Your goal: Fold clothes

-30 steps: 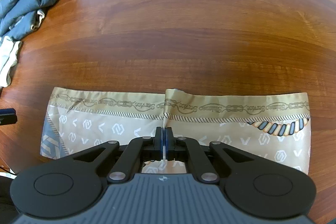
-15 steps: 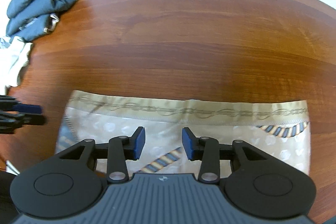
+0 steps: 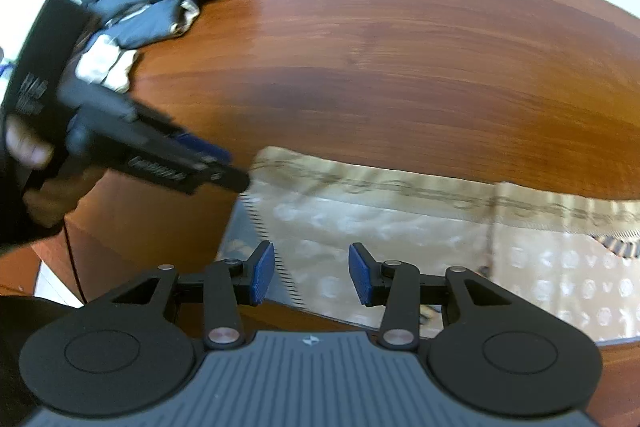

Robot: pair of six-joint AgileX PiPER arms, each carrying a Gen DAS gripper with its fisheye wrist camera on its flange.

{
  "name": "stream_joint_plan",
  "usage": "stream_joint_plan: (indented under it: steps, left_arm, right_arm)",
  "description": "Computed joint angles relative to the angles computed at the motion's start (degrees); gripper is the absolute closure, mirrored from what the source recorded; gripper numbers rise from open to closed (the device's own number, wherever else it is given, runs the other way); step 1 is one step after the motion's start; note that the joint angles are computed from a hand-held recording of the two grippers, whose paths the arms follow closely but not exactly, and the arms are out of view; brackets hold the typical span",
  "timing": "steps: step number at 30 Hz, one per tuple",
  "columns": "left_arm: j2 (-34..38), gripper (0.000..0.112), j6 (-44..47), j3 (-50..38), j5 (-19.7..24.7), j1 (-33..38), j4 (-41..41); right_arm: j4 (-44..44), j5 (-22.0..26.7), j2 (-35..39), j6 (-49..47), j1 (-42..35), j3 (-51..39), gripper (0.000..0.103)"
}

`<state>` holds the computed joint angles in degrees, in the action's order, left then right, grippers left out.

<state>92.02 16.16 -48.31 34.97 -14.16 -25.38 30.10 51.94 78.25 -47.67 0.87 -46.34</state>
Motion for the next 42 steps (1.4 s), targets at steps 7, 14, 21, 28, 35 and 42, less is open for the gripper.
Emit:
stream_joint_plan:
  steps: [7,14,21,28,35,42]
  left_arm:
    - [4.1,0.075,5.2,-5.5,5.2,1.8,-0.6]
    - [7.4,0.081,3.3,-9.5,7.2,0.9,0.7]
    - [8.8,0.083,0.3,-10.6,6.6,-0.9,4.5]
    - [9.8,0.093,-1.7,-10.8,6.1,-2.0,6.6]
    - [7.5,0.111,-4.6,-8.5,2.1,-3.3,6.9]
    - [6.6,0.111,-6.7,-12.3,4.6,-6.2,7.1]
  right_arm:
    - [-2.1,-7.3,-2.9,5.9,10.2,5.8,0.056]
    - [-4.0,-12.2,-3.8,9.4,17.7,9.6,0.056]
    - [-6.9,-15.3,-3.0,12.4,23.1,11.2,0.057]
    - [-9.1,-16.9,-2.5,14.3,24.1,12.1,0.065]
    - [-4.8,-14.1,-4.8,9.0,17.1,12.5,0.101]
    - [-1.0,-5.1,-8.2,1.1,2.9,10.3,0.102]
